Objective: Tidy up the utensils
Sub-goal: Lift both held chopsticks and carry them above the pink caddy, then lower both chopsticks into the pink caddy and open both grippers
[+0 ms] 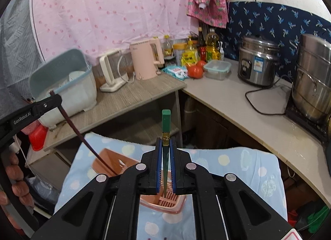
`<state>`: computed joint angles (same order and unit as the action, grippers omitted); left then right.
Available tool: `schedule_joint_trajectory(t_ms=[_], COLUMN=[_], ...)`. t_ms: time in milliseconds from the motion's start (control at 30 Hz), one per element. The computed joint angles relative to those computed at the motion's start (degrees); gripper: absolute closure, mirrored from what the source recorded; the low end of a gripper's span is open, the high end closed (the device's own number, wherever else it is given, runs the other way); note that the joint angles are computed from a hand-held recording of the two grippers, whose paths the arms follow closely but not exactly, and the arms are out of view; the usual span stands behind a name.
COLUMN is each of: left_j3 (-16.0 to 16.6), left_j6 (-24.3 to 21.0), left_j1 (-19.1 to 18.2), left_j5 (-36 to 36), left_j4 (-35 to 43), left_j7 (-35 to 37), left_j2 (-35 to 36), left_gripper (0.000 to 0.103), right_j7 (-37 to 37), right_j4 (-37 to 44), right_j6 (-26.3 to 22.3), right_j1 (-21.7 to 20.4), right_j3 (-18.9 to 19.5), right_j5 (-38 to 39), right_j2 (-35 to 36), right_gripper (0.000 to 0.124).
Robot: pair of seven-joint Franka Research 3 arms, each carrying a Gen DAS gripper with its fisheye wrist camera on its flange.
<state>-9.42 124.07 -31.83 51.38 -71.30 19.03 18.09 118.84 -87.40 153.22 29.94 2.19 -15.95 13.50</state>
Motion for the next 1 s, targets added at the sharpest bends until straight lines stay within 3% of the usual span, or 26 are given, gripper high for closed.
schedule_joint_trajectory(t_ms=[200, 300, 367, 433, 700, 1000], left_j3=[-0.29, -0.42, -0.64, -0.77, -2.54, -5.92], left_j6=[0.13, -1.18, -2.78, -3.91, -5.57, -8.03], left_j1=[1.21, 0.94, 0.58, 0.24, 0.28, -0.48], left_j5=[-2.12, -1.66, -1.58, -0.78, -0.54, 0.14], left_j4=[-3.78, -4.77, -5.11, -5.7, -9.65, -15.37], left_j7=[-1.06, -2.34, -3.14, -4.47, -6.27, -8.63], left_j2=[-0.45, -0.75, -1.04, -1.47, -4.62, -9.28], left_gripper=[0.096, 0.084, 0.063, 0.057, 0.057, 0.054], right_j7=[0.75, 3.16, 4.97, 6.41, 10.94, 16.68], right_j4=[-1.36, -3.25, -4.93, -6.76, -15.11, -26.34], right_j6=[0.1, 1.13, 2.3, 3.46, 7.46, 9.23], right_j1=[-0.52, -0.17, -0.13, -0.34, -2.56, -7.38], right_j3=[-0.58, -1.31, -1.58, -1.62, 0.55, 6.91], right_j5=[0.46, -1.59, -3.14, -4.64, -9.31, -16.91], right_j2=[0.45, -0.45, -1.51, -2.71, -9.58, -19.4], right_gripper=[0.112, 0.099, 0.086, 0.083, 0.075, 0.075])
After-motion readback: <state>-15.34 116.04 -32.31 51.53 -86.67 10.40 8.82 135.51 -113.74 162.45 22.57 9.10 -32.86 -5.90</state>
